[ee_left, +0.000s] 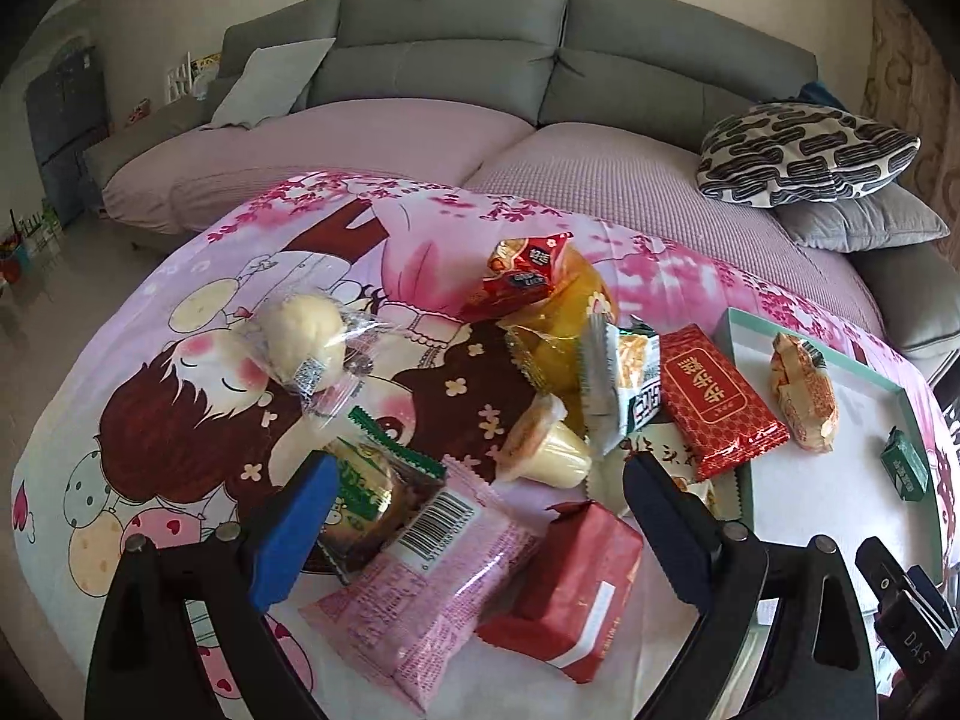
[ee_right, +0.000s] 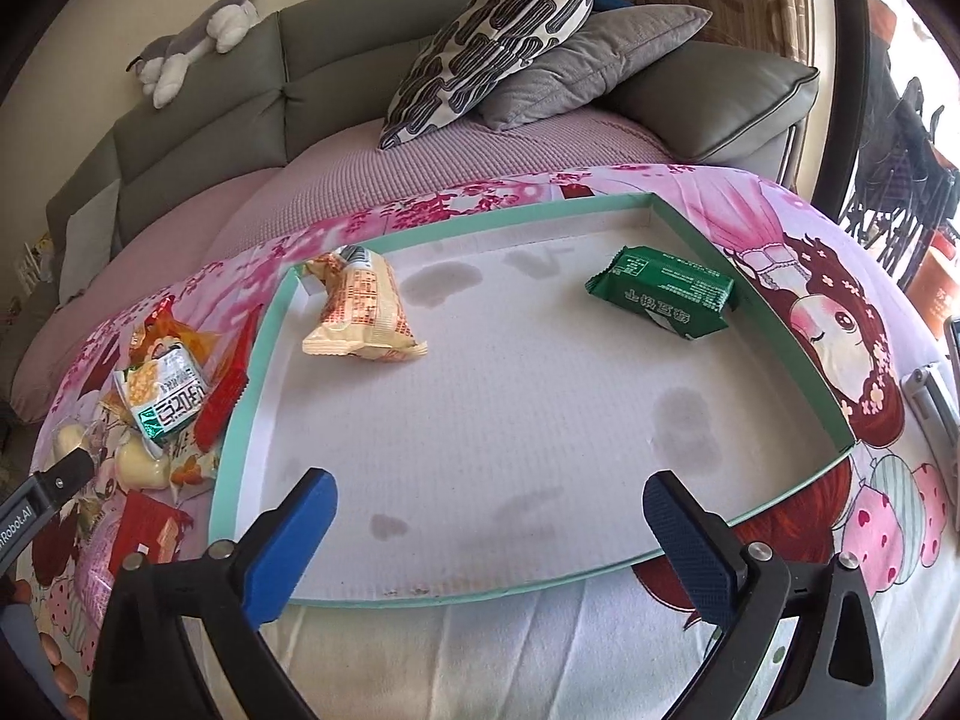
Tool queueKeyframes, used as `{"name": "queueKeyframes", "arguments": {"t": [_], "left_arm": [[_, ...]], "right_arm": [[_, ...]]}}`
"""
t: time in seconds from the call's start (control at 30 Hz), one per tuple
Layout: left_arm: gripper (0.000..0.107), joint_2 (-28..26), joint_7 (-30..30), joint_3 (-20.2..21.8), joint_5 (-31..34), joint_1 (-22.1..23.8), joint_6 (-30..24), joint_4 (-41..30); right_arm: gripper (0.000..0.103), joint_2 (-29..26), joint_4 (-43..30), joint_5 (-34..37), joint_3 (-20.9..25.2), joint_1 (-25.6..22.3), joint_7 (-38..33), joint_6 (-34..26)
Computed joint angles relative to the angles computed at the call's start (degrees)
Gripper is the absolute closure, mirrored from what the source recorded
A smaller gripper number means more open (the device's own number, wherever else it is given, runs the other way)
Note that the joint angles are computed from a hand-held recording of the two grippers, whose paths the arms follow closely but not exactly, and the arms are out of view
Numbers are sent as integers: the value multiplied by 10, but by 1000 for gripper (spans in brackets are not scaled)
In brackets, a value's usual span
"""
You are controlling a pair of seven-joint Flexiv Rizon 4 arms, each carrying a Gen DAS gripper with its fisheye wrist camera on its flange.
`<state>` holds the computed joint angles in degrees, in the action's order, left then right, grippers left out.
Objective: Organize snacks
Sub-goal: 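Withdraw both tools from the tray back toward the snack pile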
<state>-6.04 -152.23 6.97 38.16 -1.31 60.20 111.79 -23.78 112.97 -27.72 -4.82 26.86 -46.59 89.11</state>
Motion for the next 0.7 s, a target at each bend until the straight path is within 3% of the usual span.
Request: {"name": "queueKeyframes", "arguments": {"t": [0.13, 0.4, 0.53, 0.7], "left_arm": [[6, 4, -9, 7, -2, 8, 11, 16], [6, 22, 2, 15, -19, 33, 52, 49], [6, 41, 28, 12, -30, 43, 27, 59], [6, 59, 62, 6, -45, 59, 15, 76]], "right_arm": [[0, 0, 2, -8, -11, 15, 6, 3], [0, -11, -18, 36, 71, -22, -45, 17], [0, -12, -22, 43, 78, -5, -67, 27], [0, -18, -37, 58, 122, -8, -109, 9]]}}
